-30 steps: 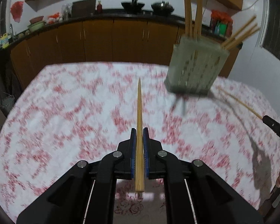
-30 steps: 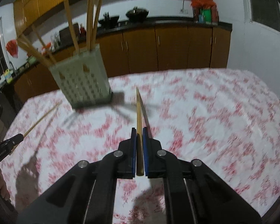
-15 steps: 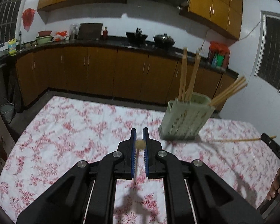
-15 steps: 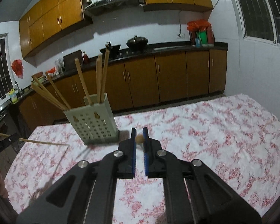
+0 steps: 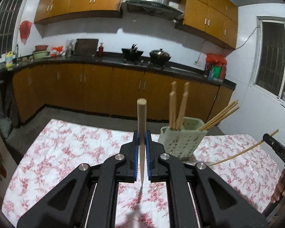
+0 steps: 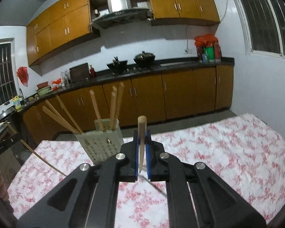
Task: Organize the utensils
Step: 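Raise both held chopsticks over the green holder and lower them in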
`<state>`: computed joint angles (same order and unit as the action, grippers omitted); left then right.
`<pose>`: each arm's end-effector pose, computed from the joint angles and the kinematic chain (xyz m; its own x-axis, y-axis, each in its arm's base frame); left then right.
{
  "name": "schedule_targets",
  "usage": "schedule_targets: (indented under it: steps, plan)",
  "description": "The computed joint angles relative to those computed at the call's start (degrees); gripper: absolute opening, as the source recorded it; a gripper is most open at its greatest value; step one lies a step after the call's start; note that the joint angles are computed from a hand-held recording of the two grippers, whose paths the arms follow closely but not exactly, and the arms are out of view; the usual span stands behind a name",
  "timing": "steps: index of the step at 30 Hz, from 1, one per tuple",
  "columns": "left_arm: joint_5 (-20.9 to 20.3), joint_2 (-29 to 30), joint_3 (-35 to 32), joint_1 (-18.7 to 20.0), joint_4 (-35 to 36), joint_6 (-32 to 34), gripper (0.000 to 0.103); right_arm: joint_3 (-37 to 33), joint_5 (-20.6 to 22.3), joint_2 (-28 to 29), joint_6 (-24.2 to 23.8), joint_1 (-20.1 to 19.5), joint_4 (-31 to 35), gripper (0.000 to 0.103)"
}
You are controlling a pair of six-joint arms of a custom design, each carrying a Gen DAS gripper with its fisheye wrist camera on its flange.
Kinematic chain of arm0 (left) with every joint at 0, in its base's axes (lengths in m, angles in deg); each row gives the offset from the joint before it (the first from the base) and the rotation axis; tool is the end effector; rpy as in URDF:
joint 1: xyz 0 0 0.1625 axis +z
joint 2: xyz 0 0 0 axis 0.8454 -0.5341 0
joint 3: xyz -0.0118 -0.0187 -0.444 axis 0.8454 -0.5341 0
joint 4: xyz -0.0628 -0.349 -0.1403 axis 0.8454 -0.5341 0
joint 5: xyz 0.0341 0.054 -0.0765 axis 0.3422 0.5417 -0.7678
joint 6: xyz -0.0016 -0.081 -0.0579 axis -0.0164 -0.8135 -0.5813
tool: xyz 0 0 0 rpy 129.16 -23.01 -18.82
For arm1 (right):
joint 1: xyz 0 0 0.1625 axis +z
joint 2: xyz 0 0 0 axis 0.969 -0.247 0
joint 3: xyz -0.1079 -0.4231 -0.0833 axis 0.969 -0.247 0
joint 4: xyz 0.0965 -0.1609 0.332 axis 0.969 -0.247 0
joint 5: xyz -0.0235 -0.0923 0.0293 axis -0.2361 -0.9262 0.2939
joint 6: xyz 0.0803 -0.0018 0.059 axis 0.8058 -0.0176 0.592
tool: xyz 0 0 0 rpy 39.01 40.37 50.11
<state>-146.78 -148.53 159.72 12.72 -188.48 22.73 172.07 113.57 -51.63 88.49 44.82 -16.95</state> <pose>-0.0778 -0.6601 0.3581 -0.6997 0.5339 -0.4747 0.7063 0.4173 -0.5718 0.3483 -0.5015 0.0745 -0.7285 0.4616 0.5062 -0.4457 0.2419 -0.8619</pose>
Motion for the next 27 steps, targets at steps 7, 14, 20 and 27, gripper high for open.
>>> schedule_targets:
  steps: [7,14,20,27]
  plan:
    - [-3.60,-0.52,-0.72,-1.80,-0.36,0.02,0.008,-1.09,-3.81,-1.17,-6.46,2.84,-2.63,0.008]
    - [-8.07,-0.65,-2.26,-3.57,-0.35,-1.36,0.008,-4.40,-8.44,-2.74,0.11,4.59,8.28,0.008]
    - [-10.26,1.76,-5.01,-5.93,-5.78,-3.13,0.008,-7.04,-11.87,-3.77,-1.27,5.74,9.59,0.008]
    - [-8.28,6.68,-8.00,-7.37,-12.99,-3.37,0.008,-18.12,-9.73,-0.51,-1.43,3.66,20.27,0.008]
